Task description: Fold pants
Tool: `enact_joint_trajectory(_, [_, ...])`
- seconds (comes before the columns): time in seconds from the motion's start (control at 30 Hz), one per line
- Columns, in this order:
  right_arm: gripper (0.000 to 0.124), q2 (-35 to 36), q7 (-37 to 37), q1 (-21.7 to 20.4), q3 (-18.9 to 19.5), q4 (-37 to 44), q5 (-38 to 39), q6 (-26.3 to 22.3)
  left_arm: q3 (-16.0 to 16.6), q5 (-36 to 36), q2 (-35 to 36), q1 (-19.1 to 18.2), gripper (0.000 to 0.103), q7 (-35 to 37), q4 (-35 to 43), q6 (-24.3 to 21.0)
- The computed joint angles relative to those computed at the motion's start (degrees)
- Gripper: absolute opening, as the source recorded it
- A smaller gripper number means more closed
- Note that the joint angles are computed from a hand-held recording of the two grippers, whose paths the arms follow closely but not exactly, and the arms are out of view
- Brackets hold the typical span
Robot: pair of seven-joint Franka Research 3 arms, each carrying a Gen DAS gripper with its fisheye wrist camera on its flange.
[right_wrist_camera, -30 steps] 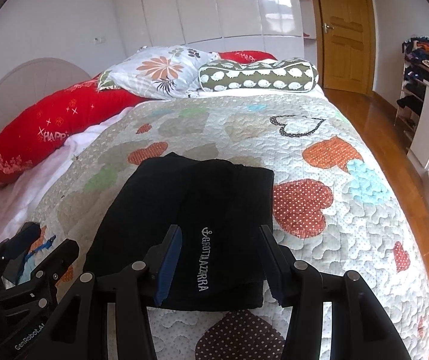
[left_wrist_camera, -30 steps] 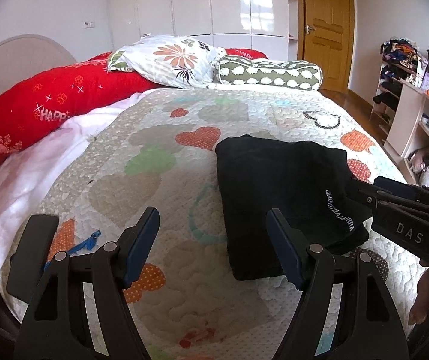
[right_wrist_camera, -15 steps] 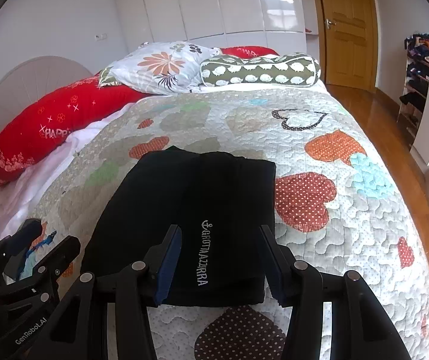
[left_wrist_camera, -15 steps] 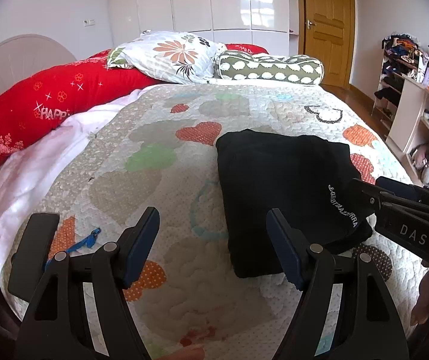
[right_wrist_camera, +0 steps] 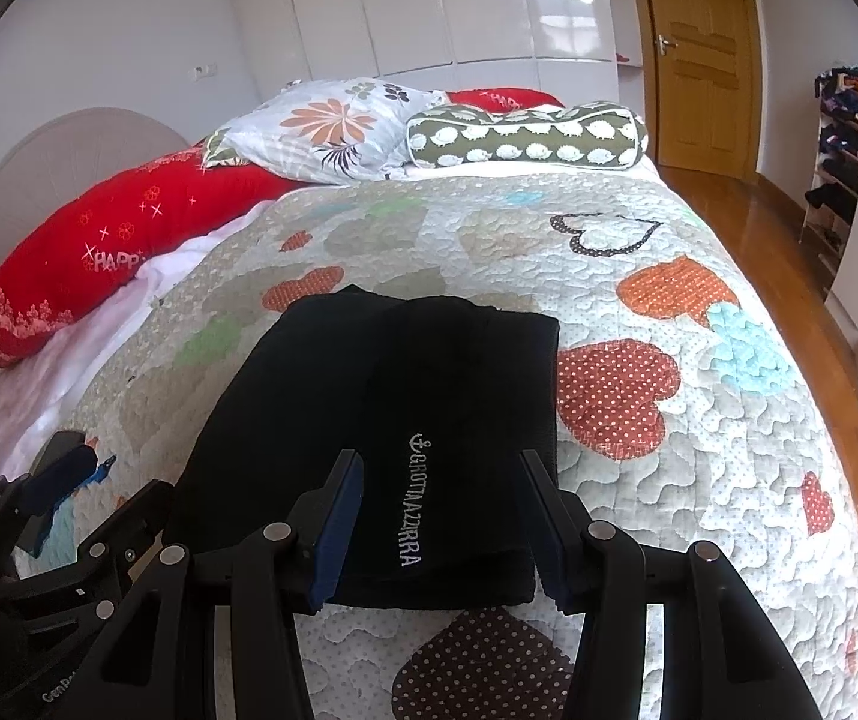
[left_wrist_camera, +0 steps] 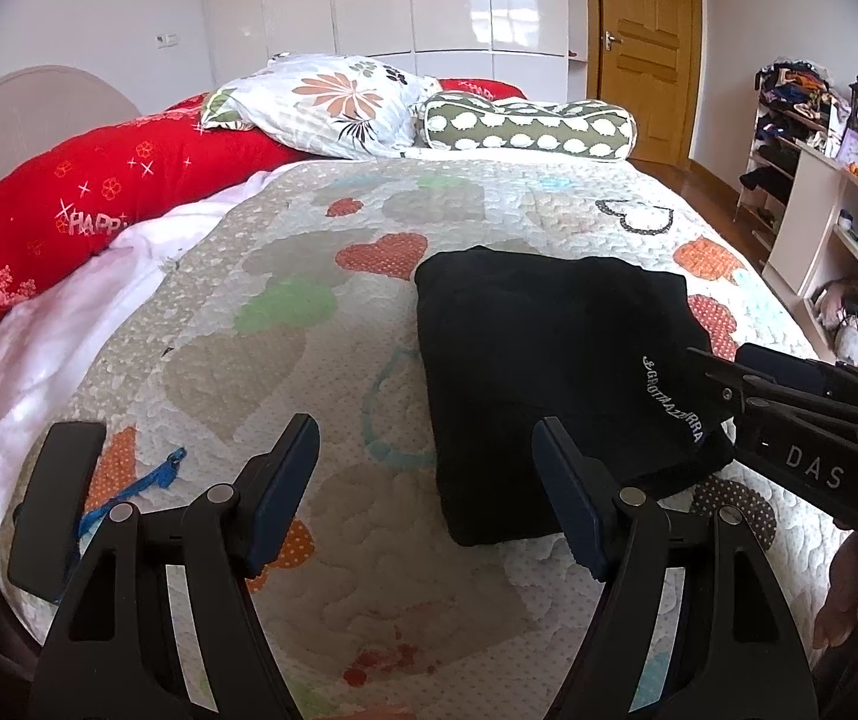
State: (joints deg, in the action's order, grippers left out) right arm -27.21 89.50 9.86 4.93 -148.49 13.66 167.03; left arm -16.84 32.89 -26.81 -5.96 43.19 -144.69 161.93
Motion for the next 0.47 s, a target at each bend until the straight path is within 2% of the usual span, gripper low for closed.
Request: enact_joint_trajectory(0.47, [0.050,0.0,-0.2,0.2,-0.4,0.1,0.2,-0.3,1.0,-1.6,-0.7,-0.4,0.074,0.4,-0.9,0.5])
